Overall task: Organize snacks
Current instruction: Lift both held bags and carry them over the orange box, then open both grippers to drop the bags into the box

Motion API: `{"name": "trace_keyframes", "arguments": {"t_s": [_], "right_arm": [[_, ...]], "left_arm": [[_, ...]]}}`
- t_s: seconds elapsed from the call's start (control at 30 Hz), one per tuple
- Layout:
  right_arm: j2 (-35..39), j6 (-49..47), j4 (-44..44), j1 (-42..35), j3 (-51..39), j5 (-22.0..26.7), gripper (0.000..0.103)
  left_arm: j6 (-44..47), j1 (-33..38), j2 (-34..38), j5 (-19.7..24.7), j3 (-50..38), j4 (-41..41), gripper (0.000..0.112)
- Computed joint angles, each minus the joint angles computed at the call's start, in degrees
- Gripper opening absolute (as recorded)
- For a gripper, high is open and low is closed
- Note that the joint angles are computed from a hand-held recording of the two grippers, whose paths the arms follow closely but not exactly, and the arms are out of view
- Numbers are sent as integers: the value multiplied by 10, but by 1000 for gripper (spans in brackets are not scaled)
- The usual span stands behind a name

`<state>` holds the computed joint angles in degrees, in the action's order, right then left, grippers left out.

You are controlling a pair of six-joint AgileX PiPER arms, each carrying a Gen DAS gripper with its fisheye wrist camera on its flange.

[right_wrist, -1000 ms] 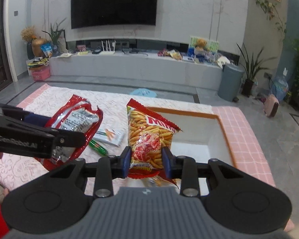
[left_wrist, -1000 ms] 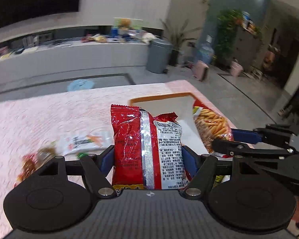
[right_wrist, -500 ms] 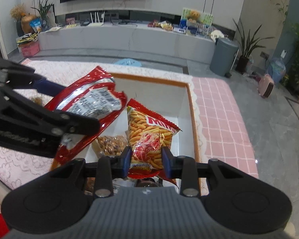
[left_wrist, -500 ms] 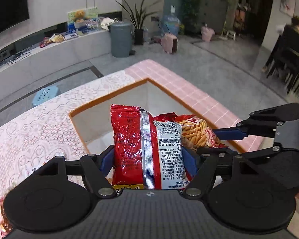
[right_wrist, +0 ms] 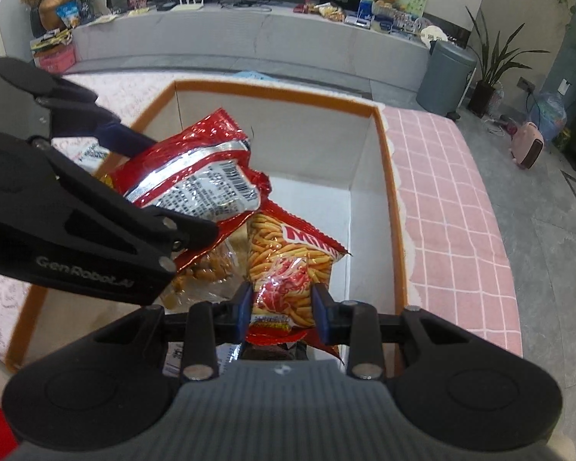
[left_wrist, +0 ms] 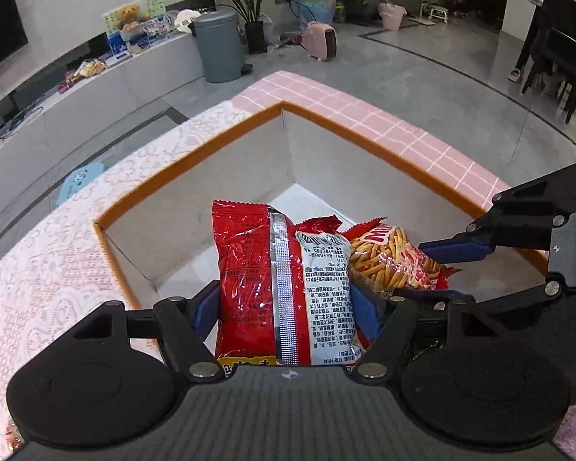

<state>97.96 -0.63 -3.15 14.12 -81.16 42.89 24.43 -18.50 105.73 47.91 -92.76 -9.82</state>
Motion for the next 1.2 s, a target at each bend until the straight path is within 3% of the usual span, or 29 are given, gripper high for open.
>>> {"name": "trace_keyframes", "arguments": {"t_s": [0.53,0.7,0.77,0.83,0.93,1.07,1.2], "right_arm": [[34,-19,-3,4,-25,17,33],[28,-28,3,5,-23,17,35],[23,-30,2,8,-20,18,45],[15,-28,-3,12,-16,15,47],[3,-19,-12,17,-11,15,53],[-17,15,-31,25,-3,14,68],[-31,61,-51,34,5,15,71]], "left_arm": [[-45,-4,26,13,-8,36,85],[-40,4,21,23,-10,14,89],[-41,11,22,45,-22,-3,90],[-37,17,17,50,-23,-17,91],[-45,12,-9,26,3,-3,91],[-34,13,-57,-5,45,-13,96],[-23,23,-96,-14,68,-34,99]]}}
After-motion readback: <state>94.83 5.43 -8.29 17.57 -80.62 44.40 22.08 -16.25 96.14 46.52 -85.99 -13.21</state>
